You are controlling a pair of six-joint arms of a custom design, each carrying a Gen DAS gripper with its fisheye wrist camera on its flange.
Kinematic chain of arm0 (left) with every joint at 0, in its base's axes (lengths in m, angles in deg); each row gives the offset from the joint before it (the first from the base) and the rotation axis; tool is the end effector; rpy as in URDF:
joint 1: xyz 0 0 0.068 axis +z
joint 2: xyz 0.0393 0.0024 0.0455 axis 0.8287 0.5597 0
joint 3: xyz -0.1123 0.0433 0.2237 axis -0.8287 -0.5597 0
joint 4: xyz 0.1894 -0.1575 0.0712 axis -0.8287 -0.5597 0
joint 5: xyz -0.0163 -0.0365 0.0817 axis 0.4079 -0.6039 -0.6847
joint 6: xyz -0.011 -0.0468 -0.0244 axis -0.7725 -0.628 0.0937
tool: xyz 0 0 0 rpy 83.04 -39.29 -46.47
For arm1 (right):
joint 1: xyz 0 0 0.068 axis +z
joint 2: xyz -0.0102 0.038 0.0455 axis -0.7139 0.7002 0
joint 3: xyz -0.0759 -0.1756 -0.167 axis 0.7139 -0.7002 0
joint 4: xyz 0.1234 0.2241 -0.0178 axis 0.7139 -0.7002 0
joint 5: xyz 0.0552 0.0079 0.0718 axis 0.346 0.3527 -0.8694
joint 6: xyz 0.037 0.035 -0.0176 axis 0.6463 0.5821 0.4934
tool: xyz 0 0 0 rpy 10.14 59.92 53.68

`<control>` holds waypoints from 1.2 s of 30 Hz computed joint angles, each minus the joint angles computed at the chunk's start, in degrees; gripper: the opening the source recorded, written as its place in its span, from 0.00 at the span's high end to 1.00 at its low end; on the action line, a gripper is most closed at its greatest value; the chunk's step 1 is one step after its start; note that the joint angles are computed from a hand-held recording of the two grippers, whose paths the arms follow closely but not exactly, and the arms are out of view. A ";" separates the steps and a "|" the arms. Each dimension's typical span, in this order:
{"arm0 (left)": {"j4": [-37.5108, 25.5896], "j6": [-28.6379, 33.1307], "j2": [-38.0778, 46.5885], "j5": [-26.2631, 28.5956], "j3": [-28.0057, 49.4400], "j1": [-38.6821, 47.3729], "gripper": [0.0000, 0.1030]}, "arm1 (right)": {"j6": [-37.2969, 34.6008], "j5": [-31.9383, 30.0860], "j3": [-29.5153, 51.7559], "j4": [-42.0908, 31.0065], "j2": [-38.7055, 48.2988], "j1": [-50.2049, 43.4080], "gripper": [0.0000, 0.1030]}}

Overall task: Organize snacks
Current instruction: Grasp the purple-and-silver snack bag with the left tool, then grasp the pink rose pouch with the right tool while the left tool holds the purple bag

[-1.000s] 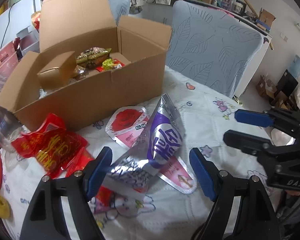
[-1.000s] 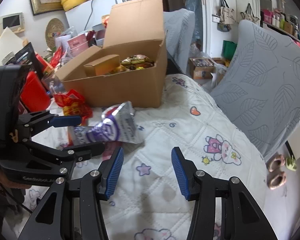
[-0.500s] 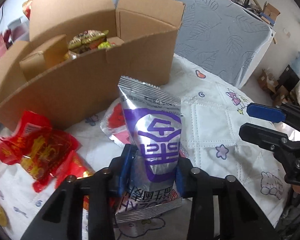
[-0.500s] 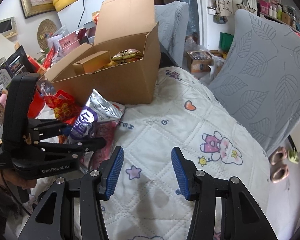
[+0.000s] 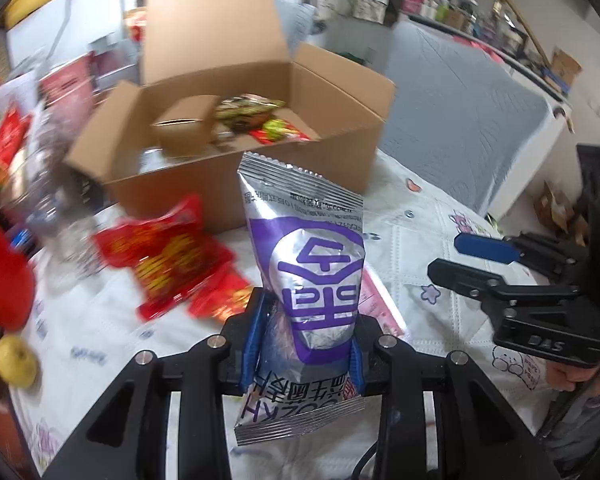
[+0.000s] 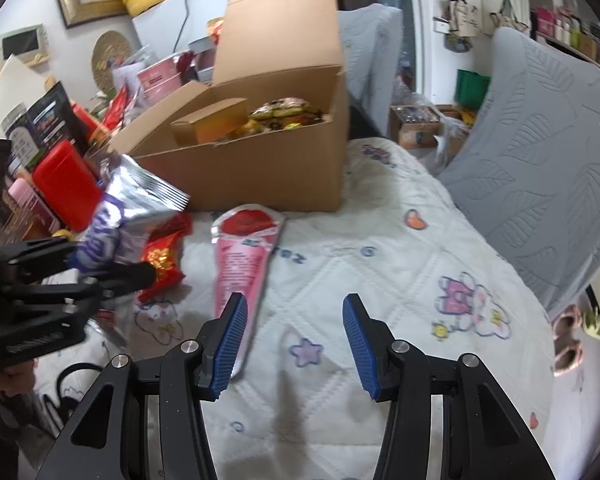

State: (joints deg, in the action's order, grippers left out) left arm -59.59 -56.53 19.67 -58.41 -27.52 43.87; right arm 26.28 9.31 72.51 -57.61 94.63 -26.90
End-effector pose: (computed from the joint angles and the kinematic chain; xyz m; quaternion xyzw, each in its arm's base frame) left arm 0.2596 -0.0706 0.1401 0.3627 0.8737 -0.1693 0.2764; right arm 0.1534 0.0438 0.1122 0.1318 0.9259 0.0482 0.3506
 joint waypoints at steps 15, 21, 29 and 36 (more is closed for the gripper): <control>0.22 0.29 4.82 3.02 1.40 9.35 0.66 | -4.44 3.15 14.50 11.21 32.68 4.72 0.36; 0.77 0.21 7.62 3.97 2.98 10.02 0.66 | -4.97 1.36 19.02 11.14 39.92 3.06 0.36; 0.85 0.60 9.14 4.28 3.34 10.64 0.66 | -4.83 4.06 19.73 12.47 42.78 5.00 0.36; 0.95 -0.45 7.34 4.23 1.86 10.44 0.66 | -0.70 9.47 16.20 15.10 40.79 8.60 0.74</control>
State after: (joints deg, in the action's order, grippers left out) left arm -58.65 -56.97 27.00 -54.18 -25.66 54.31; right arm 25.58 18.78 88.72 -42.51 135.42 -18.30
